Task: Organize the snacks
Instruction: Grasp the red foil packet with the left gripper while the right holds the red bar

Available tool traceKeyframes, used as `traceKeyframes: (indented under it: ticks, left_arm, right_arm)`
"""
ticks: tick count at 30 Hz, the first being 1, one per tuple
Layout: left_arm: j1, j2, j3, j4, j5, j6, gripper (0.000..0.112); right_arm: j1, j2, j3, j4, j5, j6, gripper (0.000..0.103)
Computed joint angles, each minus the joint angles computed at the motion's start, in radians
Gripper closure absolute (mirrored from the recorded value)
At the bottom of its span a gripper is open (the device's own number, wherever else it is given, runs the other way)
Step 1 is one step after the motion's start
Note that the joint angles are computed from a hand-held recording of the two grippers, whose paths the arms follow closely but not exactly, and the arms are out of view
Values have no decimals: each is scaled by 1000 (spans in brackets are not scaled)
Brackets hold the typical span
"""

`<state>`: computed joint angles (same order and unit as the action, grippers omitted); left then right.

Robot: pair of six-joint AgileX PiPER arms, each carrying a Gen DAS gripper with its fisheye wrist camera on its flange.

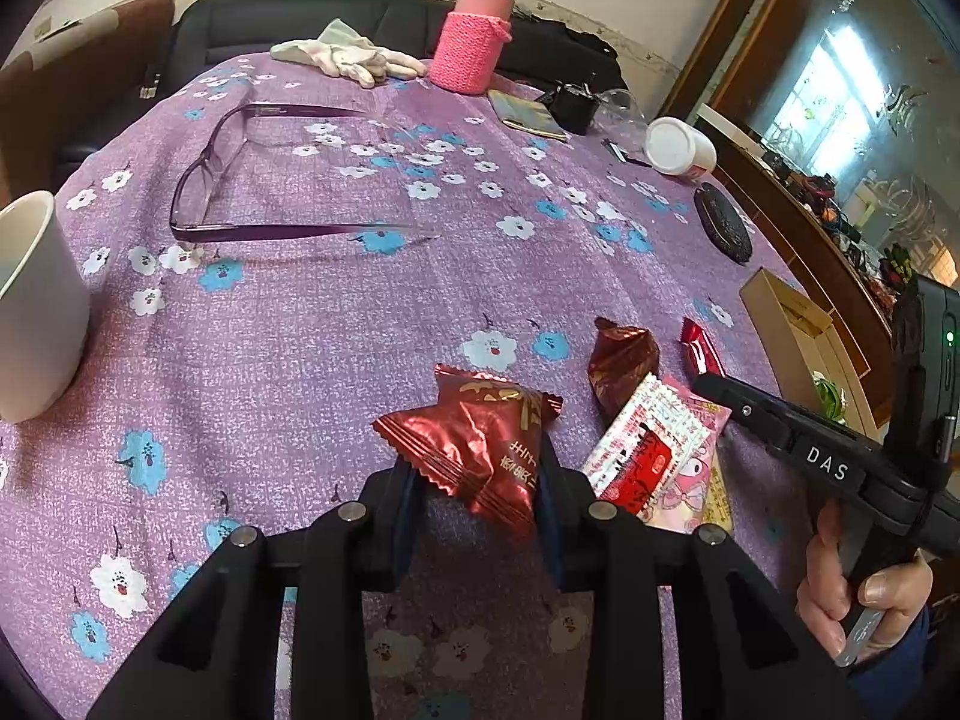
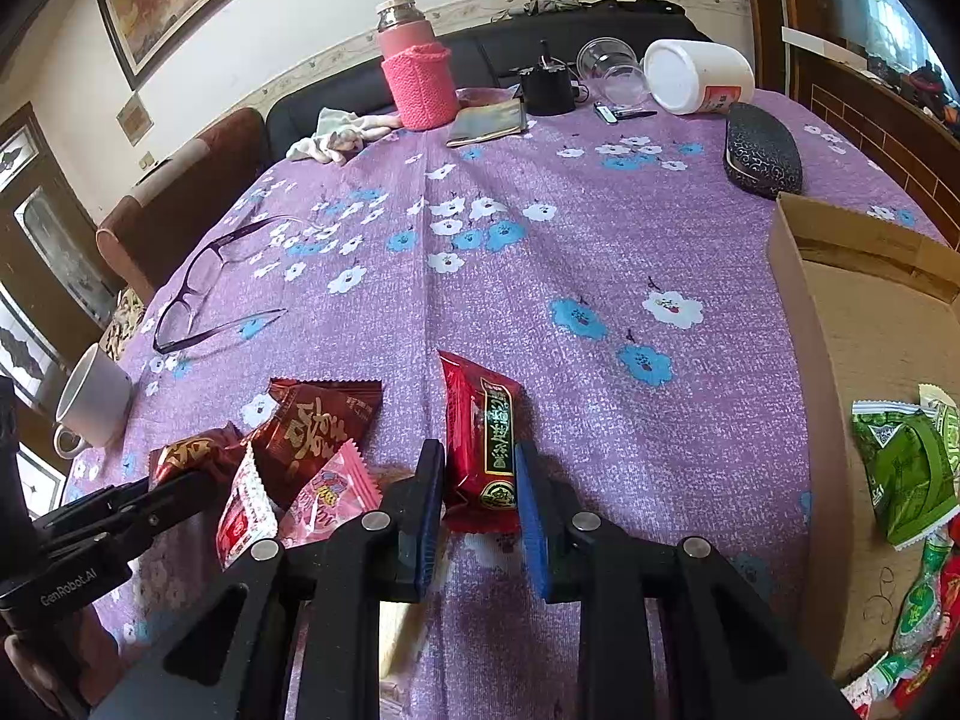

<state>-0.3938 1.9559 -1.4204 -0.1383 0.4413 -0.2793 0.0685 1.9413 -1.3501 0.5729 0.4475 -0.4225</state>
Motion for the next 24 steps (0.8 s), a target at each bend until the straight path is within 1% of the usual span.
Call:
traceKeyframes:
  ticks: [5, 11, 19, 24]
  left_arm:
    - [-5, 4, -1, 17, -11, -14, 79]
    - [0, -7, 16, -20, -31, 16, 80]
    - [-2, -47, 62, -50, -97, 51, 81]
    - [-7, -44, 56, -13, -99, 16, 82]
  right_arm:
    - [7, -5, 8, -13, -19, 13, 78]
    - [-9, -36, 36, 73, -37, -55, 78]
    - [-19, -58, 56, 141, -43, -108, 78]
    - [-23, -71, 69, 179, -49, -140, 78]
